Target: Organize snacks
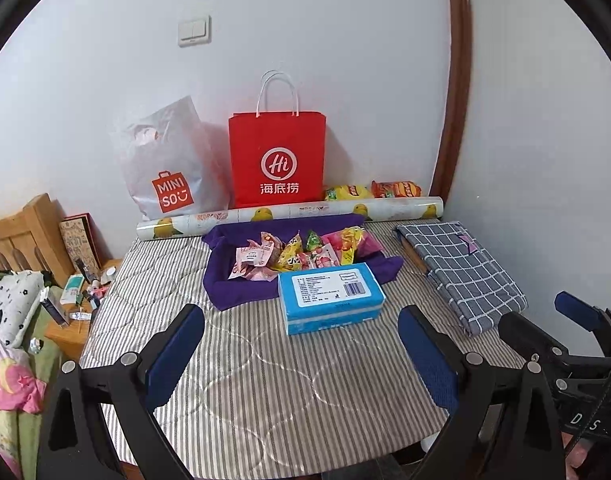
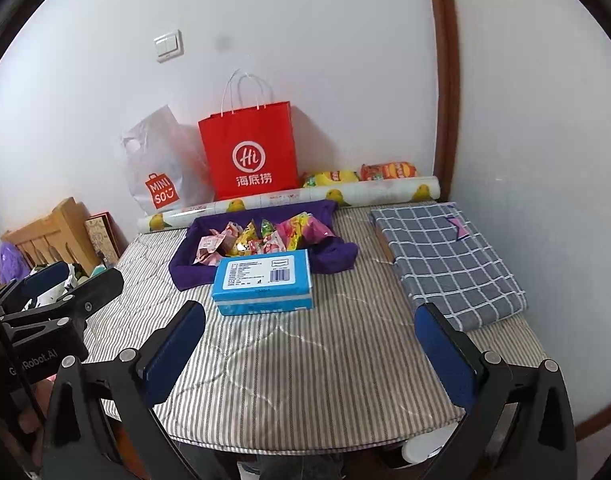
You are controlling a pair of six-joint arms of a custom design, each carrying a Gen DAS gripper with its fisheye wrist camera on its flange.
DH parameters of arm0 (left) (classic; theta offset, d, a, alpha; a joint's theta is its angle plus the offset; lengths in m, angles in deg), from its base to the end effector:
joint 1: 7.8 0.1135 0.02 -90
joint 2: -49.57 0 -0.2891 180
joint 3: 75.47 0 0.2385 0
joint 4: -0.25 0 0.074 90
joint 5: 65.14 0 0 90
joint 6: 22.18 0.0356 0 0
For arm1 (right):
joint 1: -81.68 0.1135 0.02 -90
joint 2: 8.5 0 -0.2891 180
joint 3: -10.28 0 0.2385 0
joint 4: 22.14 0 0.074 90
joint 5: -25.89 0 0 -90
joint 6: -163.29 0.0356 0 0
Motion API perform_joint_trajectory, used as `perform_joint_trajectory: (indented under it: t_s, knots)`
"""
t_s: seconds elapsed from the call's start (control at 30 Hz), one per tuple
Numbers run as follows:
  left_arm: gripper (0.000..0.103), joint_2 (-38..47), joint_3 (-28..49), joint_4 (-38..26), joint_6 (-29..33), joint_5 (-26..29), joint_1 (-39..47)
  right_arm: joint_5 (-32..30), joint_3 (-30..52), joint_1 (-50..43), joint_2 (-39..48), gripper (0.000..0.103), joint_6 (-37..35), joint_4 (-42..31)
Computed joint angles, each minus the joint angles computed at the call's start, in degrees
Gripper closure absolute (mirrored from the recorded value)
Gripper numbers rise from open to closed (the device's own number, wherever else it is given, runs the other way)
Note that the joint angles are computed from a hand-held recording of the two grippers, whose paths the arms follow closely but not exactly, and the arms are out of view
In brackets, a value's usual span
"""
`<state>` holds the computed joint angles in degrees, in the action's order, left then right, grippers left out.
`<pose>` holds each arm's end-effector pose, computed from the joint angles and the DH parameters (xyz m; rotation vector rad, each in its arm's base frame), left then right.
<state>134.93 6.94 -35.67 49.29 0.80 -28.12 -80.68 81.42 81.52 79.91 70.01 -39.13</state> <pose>0.3030 -0.0967 0.3225 -0.1874 2.1744 0.0909 0.3291 0.0092 0.2708 -0.2237 2.1420 0.2785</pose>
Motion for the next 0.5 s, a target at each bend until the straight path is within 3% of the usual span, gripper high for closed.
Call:
perform_joint_trajectory:
  t_s: [0.5]
  knots:
    - [0.005,-2.7,-1.5,-0.8,-1.1,-1.2,-2.0,2.6,-4.4,1.0,-5.6,0.000,-1.6,1.3]
